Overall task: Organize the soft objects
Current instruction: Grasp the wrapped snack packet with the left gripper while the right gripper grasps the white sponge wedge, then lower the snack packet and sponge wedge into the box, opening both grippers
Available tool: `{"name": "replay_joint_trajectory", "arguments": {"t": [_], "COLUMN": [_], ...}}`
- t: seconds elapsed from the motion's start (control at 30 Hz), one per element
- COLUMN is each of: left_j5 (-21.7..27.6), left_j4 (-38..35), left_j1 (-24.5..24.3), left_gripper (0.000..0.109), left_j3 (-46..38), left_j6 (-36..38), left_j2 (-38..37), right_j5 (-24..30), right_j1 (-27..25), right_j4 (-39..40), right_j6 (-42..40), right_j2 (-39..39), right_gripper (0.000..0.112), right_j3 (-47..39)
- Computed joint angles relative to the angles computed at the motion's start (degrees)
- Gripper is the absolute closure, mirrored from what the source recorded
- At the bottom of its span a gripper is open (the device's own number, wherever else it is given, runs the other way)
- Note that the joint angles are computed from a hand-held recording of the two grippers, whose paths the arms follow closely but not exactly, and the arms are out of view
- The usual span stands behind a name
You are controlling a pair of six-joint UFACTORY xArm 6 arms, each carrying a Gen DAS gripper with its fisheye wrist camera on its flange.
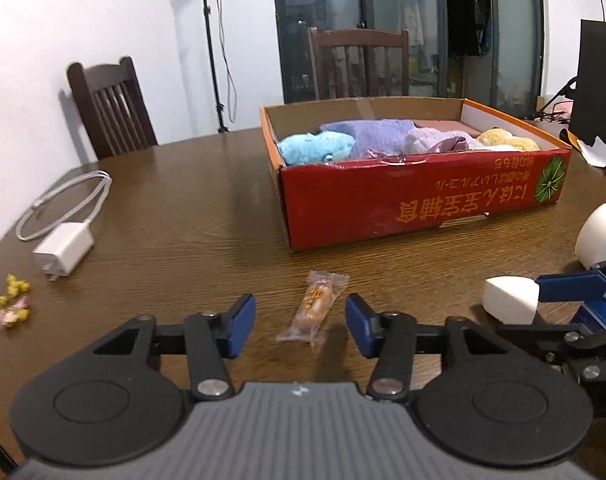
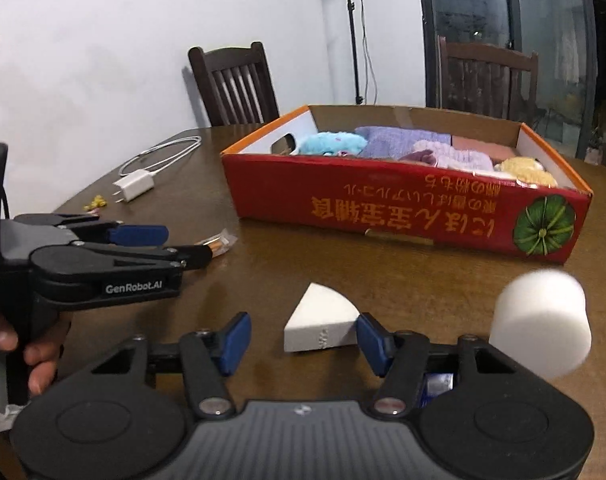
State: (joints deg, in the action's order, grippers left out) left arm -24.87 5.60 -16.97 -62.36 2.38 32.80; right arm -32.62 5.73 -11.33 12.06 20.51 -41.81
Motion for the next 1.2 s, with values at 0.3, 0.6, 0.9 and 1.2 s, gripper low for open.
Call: {"name": "replay_joint_trajectory", "arguments": {"t": [0.3,0.6,0.9,1.2], "left_j5": [-0.6,-9.9,-17.8,-20.4], "left_j4": [11.9,8.8,14.2,7.6], "left_j1": [2.9,2.0,2.1,-2.4], "left_gripper": [0.093,0.094,0.093,0.093], "left_j3": [-1.3,12.4,30.5,35.5], "left_j6": [-11.6,-15.0,-23.1,-18.9], "left_j2": [1.2,-7.3,-19.3,-22.9], "right_j5": [1.5,-5.9,-13.9,-18.8], "right_j1": [-0.7,-2.2,-4.0,-5.8], "right_j4": [2.4,-3.6,-8.5,-10.1], "right_j6": [-1.5,1.3,0.9,1.1], "right_j2": [2.5,-2.6,-14.4,-18.7], "right_gripper": [0.082,0.084,0.084,0.084], "right_j3": [-3.5,4.0,21.5,27.6]}}
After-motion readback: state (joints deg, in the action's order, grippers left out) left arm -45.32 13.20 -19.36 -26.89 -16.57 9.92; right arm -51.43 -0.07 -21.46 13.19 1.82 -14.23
